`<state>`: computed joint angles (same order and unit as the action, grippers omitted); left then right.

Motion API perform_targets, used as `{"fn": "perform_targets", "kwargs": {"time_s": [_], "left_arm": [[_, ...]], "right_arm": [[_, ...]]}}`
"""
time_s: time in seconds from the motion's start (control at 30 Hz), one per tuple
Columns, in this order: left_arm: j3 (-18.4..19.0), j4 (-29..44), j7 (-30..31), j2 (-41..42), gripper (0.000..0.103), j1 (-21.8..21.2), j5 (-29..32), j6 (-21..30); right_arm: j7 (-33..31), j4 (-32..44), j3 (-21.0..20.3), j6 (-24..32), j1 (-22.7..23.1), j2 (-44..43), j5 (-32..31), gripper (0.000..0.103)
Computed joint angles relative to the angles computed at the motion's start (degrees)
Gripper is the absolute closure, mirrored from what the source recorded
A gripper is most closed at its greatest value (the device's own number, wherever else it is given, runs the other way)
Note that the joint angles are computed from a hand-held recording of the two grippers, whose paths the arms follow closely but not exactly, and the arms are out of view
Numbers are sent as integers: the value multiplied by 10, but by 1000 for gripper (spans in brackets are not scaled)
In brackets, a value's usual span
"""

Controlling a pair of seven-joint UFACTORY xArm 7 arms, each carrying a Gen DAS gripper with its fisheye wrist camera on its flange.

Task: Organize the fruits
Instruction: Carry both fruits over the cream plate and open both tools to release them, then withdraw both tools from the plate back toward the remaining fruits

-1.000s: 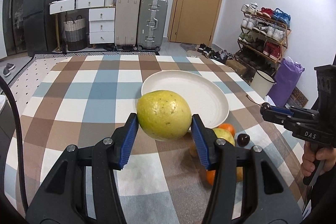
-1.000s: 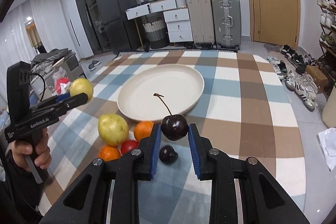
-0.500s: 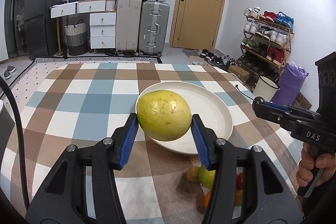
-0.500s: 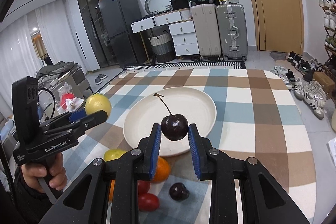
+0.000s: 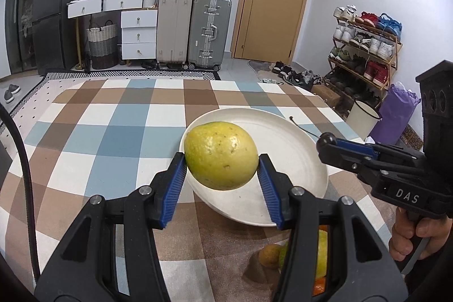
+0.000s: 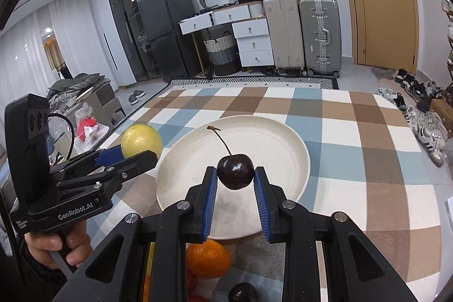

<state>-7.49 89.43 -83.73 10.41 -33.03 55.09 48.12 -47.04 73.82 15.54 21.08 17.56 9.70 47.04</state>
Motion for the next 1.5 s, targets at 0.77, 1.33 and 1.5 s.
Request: {"fn": "perform_targets", "kwargs": {"time_s": [0.77,1.33,1.5], "left_arm": [[18,39,75,47,54,-16,-63,6],[14,-9,15,4,20,-9,-33,-20],[1,-30,-16,-15,14,0,-12,-23]], "right_arm": [[122,34,2,21,-2,51,-129,76],[46,-1,26,-19,-26,22,-37,22],[0,-13,19,-23,-27,4,24,8]]}}
